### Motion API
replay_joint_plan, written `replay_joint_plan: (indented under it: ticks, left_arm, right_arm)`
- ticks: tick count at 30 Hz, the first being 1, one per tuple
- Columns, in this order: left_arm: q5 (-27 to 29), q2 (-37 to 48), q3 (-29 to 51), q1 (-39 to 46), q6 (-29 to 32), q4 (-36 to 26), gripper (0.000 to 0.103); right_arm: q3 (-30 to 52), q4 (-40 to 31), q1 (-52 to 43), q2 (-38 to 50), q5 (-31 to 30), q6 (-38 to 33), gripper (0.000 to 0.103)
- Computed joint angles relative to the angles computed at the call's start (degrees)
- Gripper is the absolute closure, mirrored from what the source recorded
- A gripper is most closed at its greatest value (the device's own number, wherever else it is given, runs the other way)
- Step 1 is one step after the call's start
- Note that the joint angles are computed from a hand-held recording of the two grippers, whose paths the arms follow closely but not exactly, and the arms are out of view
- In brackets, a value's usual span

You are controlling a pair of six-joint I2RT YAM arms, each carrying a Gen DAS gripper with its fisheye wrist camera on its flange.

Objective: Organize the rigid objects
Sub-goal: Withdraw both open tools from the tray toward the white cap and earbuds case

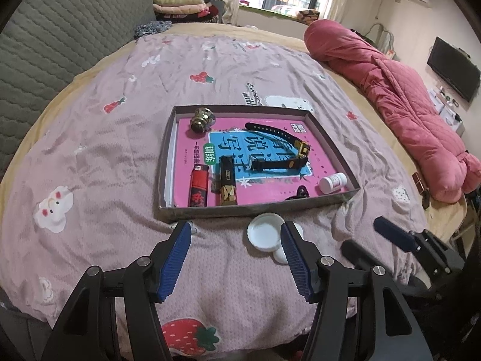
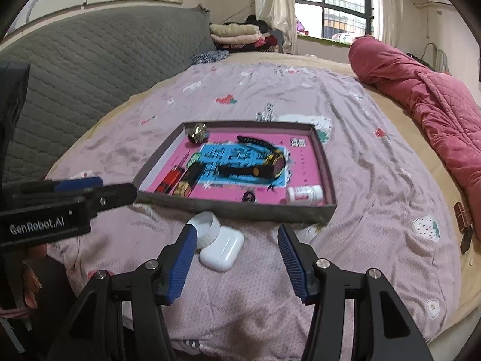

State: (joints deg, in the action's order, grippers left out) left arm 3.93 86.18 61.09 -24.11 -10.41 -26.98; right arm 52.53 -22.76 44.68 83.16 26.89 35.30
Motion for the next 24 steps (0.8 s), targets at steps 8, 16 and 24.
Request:
replay_joint_plan:
  ticks: [8,16,24]
  left_arm:
    - [0.11,0.81,-0.41,-0.27,-0.15,-0.39,0.039]
    - [-0.18,2.15,-0.60,0.15,-0.12,-0.74,0.039]
    - [-0.03,3.76,-1.15,-0.23,-0.09,-0.17,0.039]
  right_arm:
    - [0.03,0.30,0.94,1.23,-0.70,0.47,0.047]
    - [-0.38,0.54,0.73,2.03,-2.09,1.38,0.047]
    - [-0.59,1.65,0.51,4.43,-3.64,1.75,0.047]
